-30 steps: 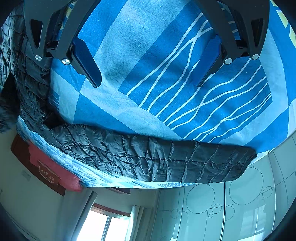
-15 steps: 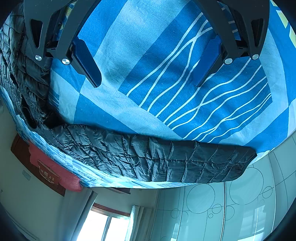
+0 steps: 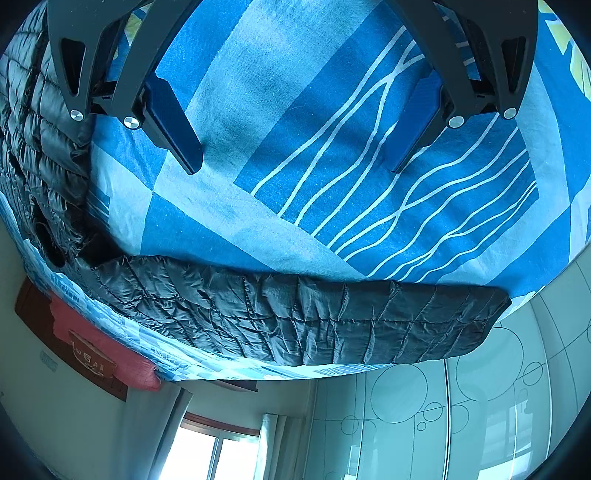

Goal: Fold large clothes

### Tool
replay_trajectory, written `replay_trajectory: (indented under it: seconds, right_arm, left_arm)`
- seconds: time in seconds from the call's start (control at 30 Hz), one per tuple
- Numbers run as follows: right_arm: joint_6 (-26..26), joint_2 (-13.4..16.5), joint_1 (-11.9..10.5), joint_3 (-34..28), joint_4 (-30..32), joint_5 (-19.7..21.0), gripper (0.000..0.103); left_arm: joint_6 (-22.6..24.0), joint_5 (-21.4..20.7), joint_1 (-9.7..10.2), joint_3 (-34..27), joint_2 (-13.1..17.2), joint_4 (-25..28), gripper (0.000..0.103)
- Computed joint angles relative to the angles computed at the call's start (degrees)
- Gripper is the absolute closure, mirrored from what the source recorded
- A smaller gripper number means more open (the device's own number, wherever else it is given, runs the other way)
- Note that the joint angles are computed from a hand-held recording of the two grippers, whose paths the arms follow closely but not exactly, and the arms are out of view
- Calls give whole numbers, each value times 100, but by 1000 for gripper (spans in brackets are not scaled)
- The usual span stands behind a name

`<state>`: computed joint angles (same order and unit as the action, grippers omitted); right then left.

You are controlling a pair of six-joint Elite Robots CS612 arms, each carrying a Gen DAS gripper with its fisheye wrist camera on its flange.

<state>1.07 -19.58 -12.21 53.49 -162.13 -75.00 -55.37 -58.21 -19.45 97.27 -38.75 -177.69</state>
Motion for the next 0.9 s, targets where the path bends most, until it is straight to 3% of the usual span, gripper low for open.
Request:
replay_trajectory:
  seconds: [0.17,0.37,0.47,0.53,0.6,0.67,0.73,0.8,0.9]
  right_arm:
    - [234,142,6,-397,-284,20,96]
    - [283,817,38,-1703,968,-70,98]
    - [306,621,55,-1414,814,-147,95]
    - [277,354,71,-885,318,-136,92]
    - [139,85,101,-304,-167,-120,81]
    - [-14,-95,139,132,-370,-62,77]
    - [-259,-106,208,240,-253,-235,74]
    - [-526,-15,293,256,-519,-597,72]
    - [-493,-58,321,311,-642,-692,71]
  left_arm:
    - [-3,17,-6,-12,3,39,5]
    - [3,14,1,-50,17,93,5]
    - [4,15,-2,-46,19,86,5]
    - [4,20,-3,-47,18,90,5]
    - [5,19,-2,-48,19,92,5]
    - [5,15,0,-48,19,88,5]
    - [4,18,-2,-50,19,95,5]
    - [4,16,-1,-49,17,100,5]
    - [4,8,0,-48,21,72,5]
